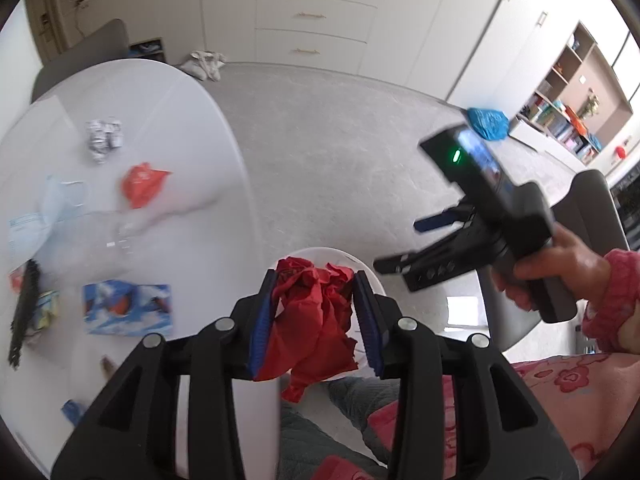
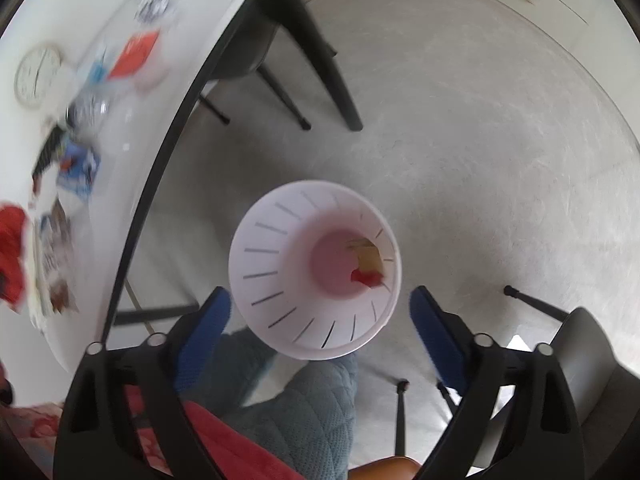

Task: Collect trash
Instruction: 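Carry both items to the white bin and open both grippers over it, then grasp the blue crumpled wrapper with the left gripper while the right grasps the bird-print box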

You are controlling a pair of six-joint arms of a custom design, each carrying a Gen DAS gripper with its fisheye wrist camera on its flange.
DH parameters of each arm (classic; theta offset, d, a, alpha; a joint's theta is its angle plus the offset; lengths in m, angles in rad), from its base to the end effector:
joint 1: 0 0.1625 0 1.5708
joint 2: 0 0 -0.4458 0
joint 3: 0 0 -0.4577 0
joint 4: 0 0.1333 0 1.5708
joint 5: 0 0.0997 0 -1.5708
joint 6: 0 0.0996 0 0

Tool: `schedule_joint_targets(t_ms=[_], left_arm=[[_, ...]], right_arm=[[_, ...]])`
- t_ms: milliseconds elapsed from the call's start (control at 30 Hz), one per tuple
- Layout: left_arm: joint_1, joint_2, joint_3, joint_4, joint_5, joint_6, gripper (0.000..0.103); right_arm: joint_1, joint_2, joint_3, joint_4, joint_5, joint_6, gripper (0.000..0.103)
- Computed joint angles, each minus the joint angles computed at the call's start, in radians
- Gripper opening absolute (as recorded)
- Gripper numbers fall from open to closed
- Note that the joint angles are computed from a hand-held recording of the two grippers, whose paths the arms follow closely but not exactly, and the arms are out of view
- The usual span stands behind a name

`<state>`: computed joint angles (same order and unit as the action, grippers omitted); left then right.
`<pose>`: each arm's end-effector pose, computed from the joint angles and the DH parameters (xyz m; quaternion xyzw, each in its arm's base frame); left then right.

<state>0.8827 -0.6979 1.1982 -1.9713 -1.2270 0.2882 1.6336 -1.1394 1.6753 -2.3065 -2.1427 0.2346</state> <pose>-0.4001 -0.7495 0.1262 0.4690 0.8651 0.0142 0.1772 0.1228 -0.6879 0.2715 -0.1099 -0.9487 0.1362 0.2634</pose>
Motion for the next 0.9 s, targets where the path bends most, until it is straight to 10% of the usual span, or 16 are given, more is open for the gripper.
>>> schedule_joint_targets(t_ms=[100,267,900], left_arm=[[-0.01,0.021,0.006,0.009,-0.003,-0.018,0.071],[-0.016,0.021,0.008,0.007,-0.002,-0.055,0.091],[0.057,-0.256,0.135,-0.065,0.415,-0.167,0.095]], right_arm=[[0.002,-0.044,0.032,-0.043,-0.029,-0.004,0.096],[0.009,-0.068,0.048,-0.115,-0.042,-0.049,0.096],[0.196,0.107,-0.224,-0.201,0.071,-0.364,0.101]])
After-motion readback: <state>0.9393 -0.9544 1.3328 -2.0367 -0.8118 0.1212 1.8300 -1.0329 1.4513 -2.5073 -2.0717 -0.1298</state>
